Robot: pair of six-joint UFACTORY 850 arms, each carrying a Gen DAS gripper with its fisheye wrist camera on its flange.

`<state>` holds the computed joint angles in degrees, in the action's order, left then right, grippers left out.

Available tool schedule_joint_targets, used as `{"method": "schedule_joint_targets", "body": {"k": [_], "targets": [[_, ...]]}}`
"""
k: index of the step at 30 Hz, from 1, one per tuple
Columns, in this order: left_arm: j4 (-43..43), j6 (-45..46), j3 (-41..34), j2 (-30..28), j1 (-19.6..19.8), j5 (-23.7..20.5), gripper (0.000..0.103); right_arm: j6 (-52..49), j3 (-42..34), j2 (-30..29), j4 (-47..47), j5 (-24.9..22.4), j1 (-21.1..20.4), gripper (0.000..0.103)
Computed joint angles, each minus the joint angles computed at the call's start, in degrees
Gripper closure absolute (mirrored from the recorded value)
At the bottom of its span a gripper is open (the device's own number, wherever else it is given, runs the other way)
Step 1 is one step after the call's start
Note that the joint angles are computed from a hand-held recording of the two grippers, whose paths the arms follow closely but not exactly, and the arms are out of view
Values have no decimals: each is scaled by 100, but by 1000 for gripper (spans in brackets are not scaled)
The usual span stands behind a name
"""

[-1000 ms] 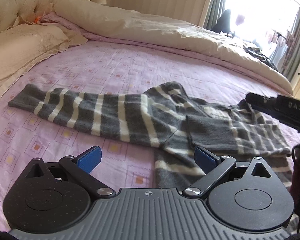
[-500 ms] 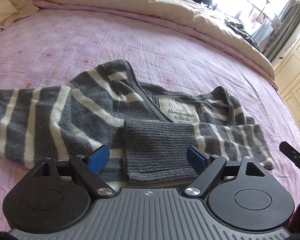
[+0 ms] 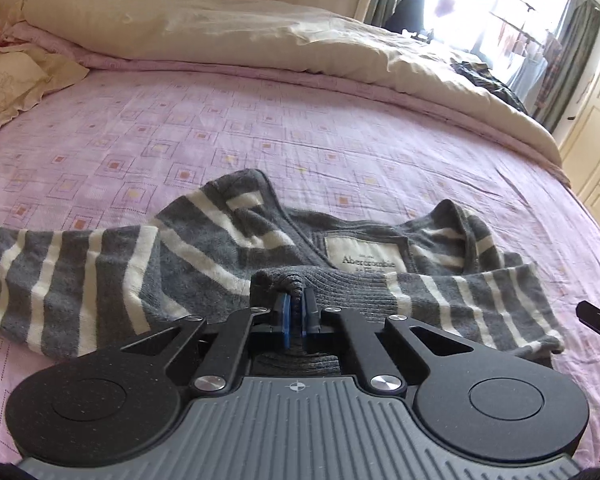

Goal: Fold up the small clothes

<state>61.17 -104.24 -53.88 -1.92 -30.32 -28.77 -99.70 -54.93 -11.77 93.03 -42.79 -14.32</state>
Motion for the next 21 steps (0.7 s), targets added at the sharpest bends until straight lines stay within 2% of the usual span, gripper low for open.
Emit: {"method": "schedule_joint_targets", "body": {"k": [4, 7, 9, 11, 14, 15, 16, 17, 19, 20, 21], "targets": [[57, -344, 130, -34, 101, 34, 98, 432, -261, -301, -365, 21, 126, 61], [-193, -112, 204, -55, 208, 320, 98, 631, -408, -476, -535, 0, 220, 61], [-116, -81, 220, -82, 198, 316, 95, 748, -469, -554, -544, -67, 246, 60], [26, -163, 258, -75, 182, 315, 95, 845, -528, -624, -501, -150, 260, 51], [154, -334, 321, -34, 213, 413, 95, 1079, -653, -733, -572, -168, 311, 51], [207, -415, 337, -31, 225, 445, 95, 1197, -701, -768, -671, -188, 341, 58], [260, -498, 356, -15, 218, 446, 95, 1150, -711, -771, -730, -194, 375, 91], [283, -516, 356, -13, 210, 436, 95, 862, -624, -670, -635, 39, 433, 95], [400, -583, 376, -11, 194, 477, 91, 444, -445, -445, -409, 868, 584, 96], [474, -645, 393, -14, 198, 528, 90, 595, -474, -498, -532, 1000, 592, 96], [560, -736, 404, -26, 181, 503, 90, 731, -502, -588, -580, 893, 537, 96]]}}
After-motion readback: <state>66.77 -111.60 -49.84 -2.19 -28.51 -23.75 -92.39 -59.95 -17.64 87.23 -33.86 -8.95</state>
